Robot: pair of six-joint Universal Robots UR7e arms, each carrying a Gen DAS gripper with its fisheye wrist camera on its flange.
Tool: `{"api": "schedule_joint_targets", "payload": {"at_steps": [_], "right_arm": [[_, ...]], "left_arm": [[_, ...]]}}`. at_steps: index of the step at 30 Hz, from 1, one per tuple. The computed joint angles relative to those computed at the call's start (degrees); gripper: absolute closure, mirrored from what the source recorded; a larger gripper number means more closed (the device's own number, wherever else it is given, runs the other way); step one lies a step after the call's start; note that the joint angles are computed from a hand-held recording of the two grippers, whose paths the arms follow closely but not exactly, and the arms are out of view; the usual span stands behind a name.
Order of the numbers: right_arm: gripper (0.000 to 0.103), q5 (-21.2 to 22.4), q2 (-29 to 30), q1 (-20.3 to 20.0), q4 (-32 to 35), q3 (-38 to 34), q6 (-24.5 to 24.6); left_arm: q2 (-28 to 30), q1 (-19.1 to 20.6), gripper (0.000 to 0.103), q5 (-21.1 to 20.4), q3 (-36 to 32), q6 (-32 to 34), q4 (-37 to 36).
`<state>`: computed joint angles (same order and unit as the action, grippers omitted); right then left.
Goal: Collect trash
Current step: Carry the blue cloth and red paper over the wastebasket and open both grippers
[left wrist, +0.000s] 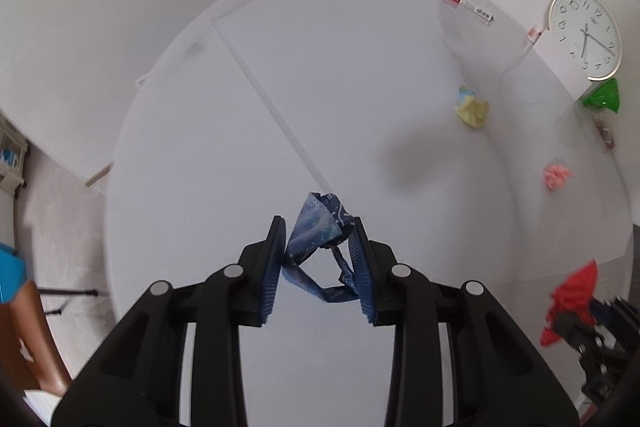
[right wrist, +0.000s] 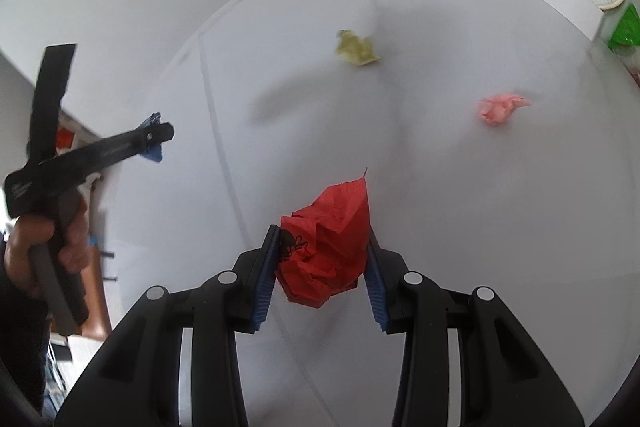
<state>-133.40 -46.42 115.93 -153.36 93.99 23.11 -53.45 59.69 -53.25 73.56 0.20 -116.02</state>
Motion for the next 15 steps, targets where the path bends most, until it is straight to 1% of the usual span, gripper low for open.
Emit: {"api": "schedule_joint_targets", "payload": {"at_steps": [2,4,9,12,15], "right_arm": [[0.063,0.6,0.3,1.1,0.0,0.1,-0.6],[0.063,1.7,1.1,2.5,0.2,-0.1,-1.2],[0.063,5.4,3.6,6.3,0.5,-1.1,-3.0],[0.062,7.6,5.6,8.3,1.5,-2.7,-4.0],[0.062,9.8,8.1,10.2,3.1,-5.2,-5.6]], "left_arm": [[-5.2,-0.6,0.071,0.0,5.1,-2.1,-0.1],[-10.2,-1.3,0.071,1.0,9.7,-4.1,-0.1],[-23.6,-3.0,0.071,5.3,19.8,-9.1,2.7],[-30.1,-3.3,0.071,7.4,23.1,-13.3,7.0],[-35.1,-2.7,0.071,9.3,24.9,-16.9,10.9]]}}
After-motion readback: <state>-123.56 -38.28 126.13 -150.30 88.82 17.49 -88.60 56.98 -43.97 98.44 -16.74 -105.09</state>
